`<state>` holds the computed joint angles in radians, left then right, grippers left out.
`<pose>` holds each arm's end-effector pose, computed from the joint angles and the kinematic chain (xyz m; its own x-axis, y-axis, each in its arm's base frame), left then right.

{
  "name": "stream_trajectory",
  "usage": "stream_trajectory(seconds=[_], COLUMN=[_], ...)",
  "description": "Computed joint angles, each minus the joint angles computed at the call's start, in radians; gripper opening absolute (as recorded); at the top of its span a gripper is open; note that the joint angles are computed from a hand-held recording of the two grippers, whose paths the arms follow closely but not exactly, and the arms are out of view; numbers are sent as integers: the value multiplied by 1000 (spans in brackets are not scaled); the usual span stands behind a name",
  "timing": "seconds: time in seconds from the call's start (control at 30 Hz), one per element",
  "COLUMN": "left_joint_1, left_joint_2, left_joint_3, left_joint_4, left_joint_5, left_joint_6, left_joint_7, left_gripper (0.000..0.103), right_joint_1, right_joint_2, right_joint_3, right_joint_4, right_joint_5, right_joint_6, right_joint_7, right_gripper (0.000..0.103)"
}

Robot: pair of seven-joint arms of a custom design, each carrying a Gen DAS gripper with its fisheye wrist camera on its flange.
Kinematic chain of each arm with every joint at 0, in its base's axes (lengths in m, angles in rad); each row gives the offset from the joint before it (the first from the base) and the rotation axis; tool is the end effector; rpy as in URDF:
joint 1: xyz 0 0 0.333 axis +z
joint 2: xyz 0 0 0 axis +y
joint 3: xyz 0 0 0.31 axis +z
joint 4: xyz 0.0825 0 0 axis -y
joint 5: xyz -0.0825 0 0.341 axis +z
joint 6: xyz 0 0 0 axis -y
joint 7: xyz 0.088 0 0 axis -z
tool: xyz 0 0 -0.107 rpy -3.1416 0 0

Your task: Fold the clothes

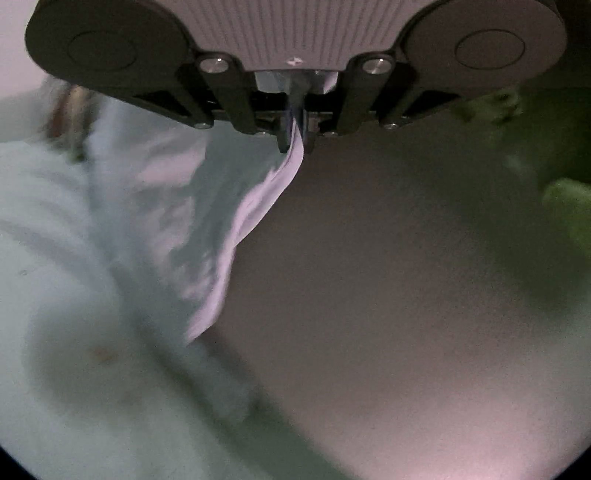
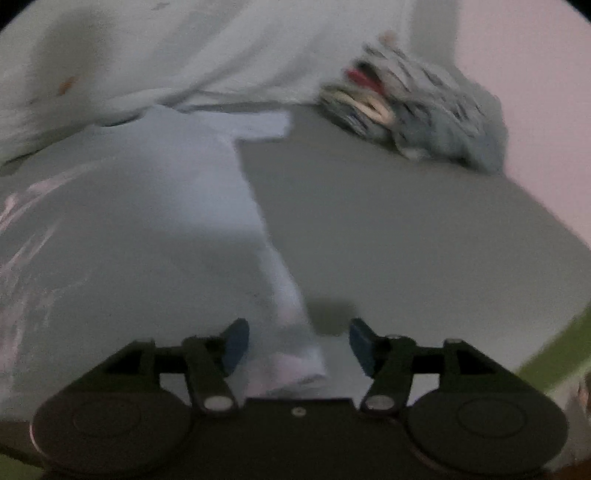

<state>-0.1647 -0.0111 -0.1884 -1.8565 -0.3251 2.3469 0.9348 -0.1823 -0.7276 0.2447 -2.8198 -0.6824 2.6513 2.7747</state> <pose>0.5223 -0.1980 0.5799 0.3306 -0.7938 0.5105 -0.8629 -0.4733 -0.1771 0.3225 0.0392 0.4624 -0.5871 -0.8095 0.0000 -0.5724 0.4152 -0.7071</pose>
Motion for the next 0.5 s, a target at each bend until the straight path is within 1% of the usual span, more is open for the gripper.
stream_trajectory(seconds=[0.07,0.1,0.13,0.17,0.2,0.23,0.27,0.3,0.37,0.4,0.43,0.47,0.5], left_joint_1=[1,3,2,0,-2,-5,-6,-8,-12,-14,-18,-24,-36], left_joint_2=[2,2,5,10,15,20,22,20,7,-1,2,24,53], left_joint_3=[2,3,1,-1,-4,-6,-6,-7,-10,-11,-15,-21,-28], left_joint_4=[-11,-1,12,27,41,57,71,76,77,78,91,129,174], left_joint_5=[2,9,45,92,135,167,179,183,189,210,257,336,432], left_joint_6=[9,-3,-17,-35,-54,-73,-83,-78,-71,-79,-109,-170,-248], left_joint_7=[-8,-10,-28,-48,-69,-87,-91,-97,-98,-99,-107,-122,-140], left_gripper=[10,10,11,11,9,8,7,6,6,6,5,1,1], right_joint_1=[18,17,15,17,3,-12,-20,-26,-4,19,33,50,66], right_joint_2=[-4,2,8,7,1,-6,-36,-65,-129,-152,-140,-124,-75], right_joint_3=[-57,-65,-72,-68,-30,9,31,34,23,12,10,7,7], right_joint_4=[-25,-36,-46,-50,-34,-18,-13,-9,-6,-7,0,8,24], right_joint_5=[29,26,26,48,38,34,28,32,77,104,118,129,129], right_joint_6=[35,74,113,133,96,59,38,30,-10,-35,-61,-89,-134], right_joint_7=[-31,-47,-66,-100,-90,-83,-66,-45,-15,-10,-36,-61,-110], right_gripper=[63,60,42,31,9,3,3,3,2,2,2,3,3])
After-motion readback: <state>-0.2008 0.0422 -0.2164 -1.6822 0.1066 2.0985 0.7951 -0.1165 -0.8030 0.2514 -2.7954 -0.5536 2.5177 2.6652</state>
